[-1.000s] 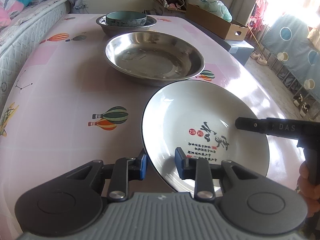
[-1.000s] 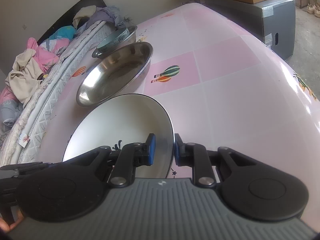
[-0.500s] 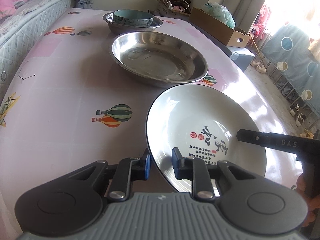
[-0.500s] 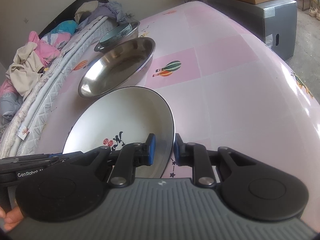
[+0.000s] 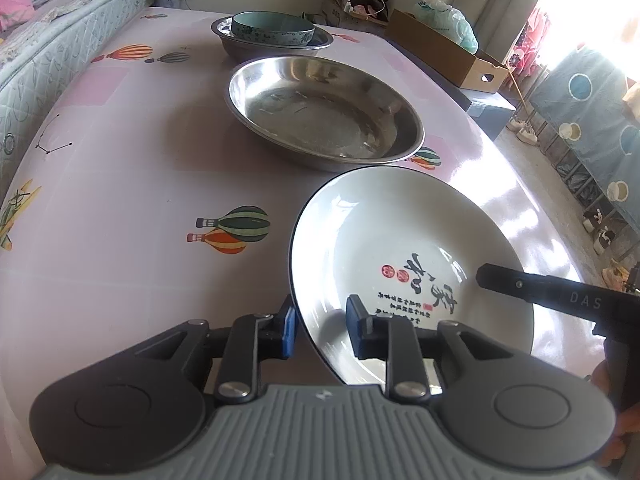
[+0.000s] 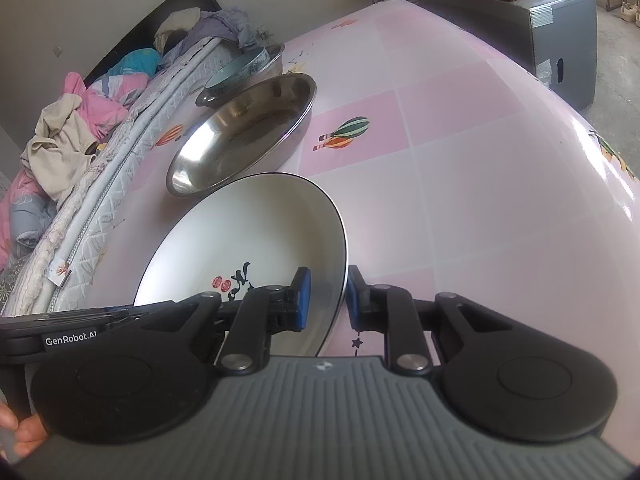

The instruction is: Organize plates and bowls

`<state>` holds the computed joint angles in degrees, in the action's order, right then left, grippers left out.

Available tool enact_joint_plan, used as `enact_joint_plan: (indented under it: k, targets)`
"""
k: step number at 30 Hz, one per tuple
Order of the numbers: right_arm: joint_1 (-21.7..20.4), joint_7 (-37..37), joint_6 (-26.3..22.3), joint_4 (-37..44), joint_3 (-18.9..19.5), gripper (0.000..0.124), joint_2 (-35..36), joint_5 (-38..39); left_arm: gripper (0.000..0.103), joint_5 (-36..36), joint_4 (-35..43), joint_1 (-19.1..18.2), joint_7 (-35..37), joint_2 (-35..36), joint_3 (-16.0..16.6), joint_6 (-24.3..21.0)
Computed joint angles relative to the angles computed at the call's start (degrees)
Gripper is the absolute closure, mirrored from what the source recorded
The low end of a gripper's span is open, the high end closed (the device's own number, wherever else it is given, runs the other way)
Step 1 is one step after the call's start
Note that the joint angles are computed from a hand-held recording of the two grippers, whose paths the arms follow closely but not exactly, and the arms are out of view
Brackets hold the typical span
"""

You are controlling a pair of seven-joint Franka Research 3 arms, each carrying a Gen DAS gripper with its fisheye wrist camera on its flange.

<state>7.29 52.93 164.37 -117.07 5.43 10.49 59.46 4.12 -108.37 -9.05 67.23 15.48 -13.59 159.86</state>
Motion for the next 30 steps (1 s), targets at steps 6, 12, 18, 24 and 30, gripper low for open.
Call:
enact_joint_plan:
  k: [6, 12, 18, 24, 30]
  targets:
    - [0.5, -1.1, 1.9, -0.5, 0.2, 0.104, -0.1, 0.8, 0.074, 5.2, -0.1, -2.1, -3.5, -0.3, 1.8, 0.0]
    - [2.7, 7.5, 5.6, -1.8, -0.9, 0.103, -0.3, -11.0, 0.073, 7.2, 0.3, -2.2, -5.0, -0.3, 1.7, -0.9]
    - [1.8, 7.3, 6.5, -2.6, 0.1, 0.103, -1.0, -11.4, 0.073, 7.4, 0.1, -2.0, -4.7, -0.5, 1.4, -0.2]
    - [1.4, 7.2, 6.4, -3.1, 0.3, 0.103, -1.5, -10.9, 0.073, 7.3, -0.4, -1.9, -4.1, -0.6, 1.2, 0.3]
    - [1.5, 7.1, 6.8, -3.5, 0.3, 0.103, -1.8, -11.0, 0.072, 8.2, -0.8, -2.1, -4.2, -1.0, 1.5, 1.2]
